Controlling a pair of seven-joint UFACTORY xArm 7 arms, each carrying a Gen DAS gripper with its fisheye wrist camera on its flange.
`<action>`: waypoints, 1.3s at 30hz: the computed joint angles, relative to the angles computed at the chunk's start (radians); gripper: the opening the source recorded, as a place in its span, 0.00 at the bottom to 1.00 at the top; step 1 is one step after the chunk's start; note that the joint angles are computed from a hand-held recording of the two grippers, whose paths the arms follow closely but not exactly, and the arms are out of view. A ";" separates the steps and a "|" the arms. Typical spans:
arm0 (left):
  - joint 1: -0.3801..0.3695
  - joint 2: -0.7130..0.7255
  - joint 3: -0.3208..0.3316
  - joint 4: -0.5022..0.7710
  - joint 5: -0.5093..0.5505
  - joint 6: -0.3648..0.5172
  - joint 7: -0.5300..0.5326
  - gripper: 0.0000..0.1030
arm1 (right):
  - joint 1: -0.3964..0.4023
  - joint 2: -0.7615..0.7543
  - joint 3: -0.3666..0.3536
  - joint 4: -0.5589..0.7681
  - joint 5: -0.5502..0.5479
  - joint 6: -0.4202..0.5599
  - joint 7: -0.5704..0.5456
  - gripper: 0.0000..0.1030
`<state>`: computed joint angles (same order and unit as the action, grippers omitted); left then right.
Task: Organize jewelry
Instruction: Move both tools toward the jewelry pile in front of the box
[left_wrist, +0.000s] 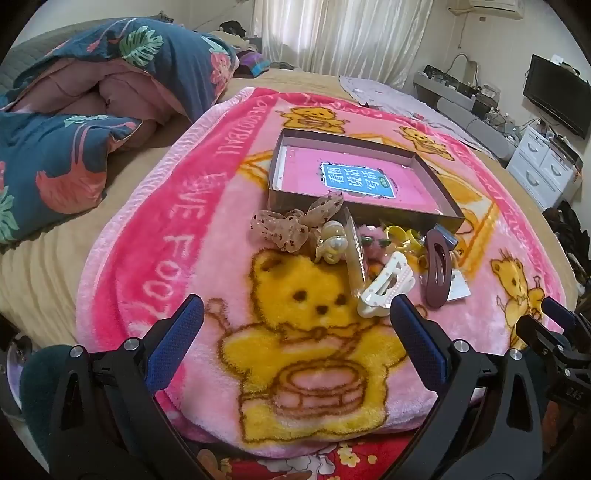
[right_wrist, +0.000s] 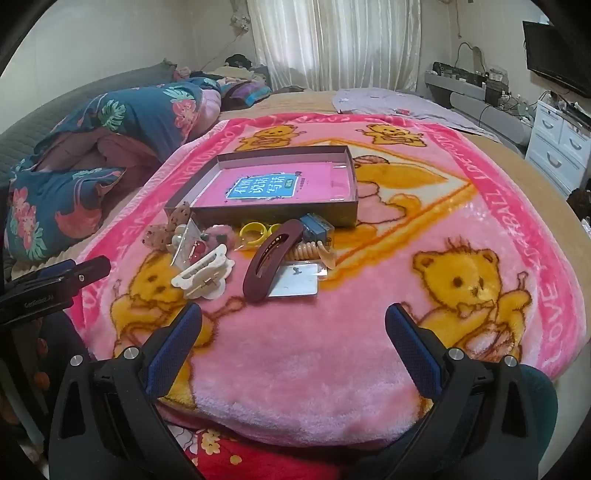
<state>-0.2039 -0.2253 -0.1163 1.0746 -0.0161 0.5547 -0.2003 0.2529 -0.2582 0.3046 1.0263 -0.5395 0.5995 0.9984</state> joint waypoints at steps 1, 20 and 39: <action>-0.001 0.000 0.001 0.001 -0.002 0.002 0.002 0.92 | 0.002 -0.001 -0.002 -0.001 0.004 -0.001 -0.005 0.96; 0.001 -0.004 0.000 -0.002 0.002 -0.002 0.000 0.92 | 0.001 -0.006 -0.001 0.003 0.033 0.015 -0.033 0.96; 0.009 -0.001 0.009 0.013 -0.017 0.003 0.017 0.92 | 0.004 -0.006 -0.013 0.003 0.063 -0.004 -0.046 0.96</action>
<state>-0.1948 -0.2259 -0.1078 1.0875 -0.0329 0.5577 -0.1830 0.2568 -0.2644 0.2915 1.0293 -0.4765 0.5956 0.9519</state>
